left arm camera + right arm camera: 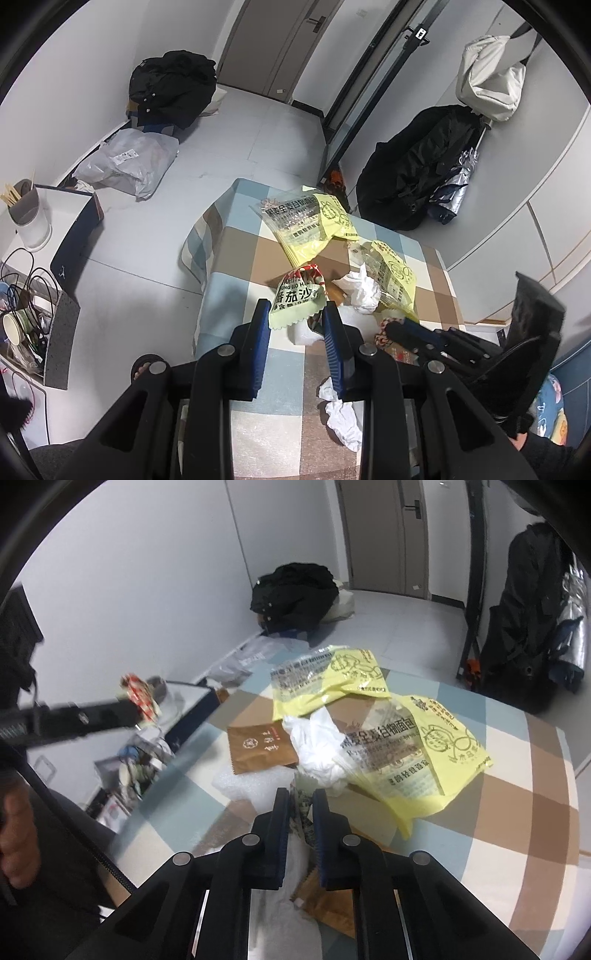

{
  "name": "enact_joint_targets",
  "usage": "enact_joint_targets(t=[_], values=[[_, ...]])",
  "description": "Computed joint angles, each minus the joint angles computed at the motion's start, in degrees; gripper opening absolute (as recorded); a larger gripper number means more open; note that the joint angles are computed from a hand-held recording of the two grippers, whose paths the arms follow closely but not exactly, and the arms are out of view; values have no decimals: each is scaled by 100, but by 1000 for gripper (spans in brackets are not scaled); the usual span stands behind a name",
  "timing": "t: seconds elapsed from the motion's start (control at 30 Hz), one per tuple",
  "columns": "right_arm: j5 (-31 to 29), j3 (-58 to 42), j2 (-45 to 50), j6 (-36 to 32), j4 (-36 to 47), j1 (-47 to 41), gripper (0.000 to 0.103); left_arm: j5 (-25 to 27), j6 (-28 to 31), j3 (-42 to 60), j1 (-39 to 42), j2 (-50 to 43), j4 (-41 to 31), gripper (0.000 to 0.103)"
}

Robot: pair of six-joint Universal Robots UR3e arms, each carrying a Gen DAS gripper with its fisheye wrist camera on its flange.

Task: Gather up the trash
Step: 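Carry both held wrappers with both grippers over the white round bin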

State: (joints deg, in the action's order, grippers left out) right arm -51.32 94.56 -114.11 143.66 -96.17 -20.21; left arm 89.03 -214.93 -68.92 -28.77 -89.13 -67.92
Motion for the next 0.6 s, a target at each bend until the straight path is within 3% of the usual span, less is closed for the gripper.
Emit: enact_joint_targets(t=[0.3, 0.5, 0.6], values=[[1113, -649, -393, -1013, 2074, -1276, 11, 202, -9, 380, -195, -285, -196, 23], [1650, -2208, -318, -3067, 5199, -2696, 11, 632, -56, 1157, -528, -706, -562, 23], [1704, -3437, 13, -4365, 6929, -3529, 11, 1081, -16, 2285, -862, -1287, -1196, 23]])
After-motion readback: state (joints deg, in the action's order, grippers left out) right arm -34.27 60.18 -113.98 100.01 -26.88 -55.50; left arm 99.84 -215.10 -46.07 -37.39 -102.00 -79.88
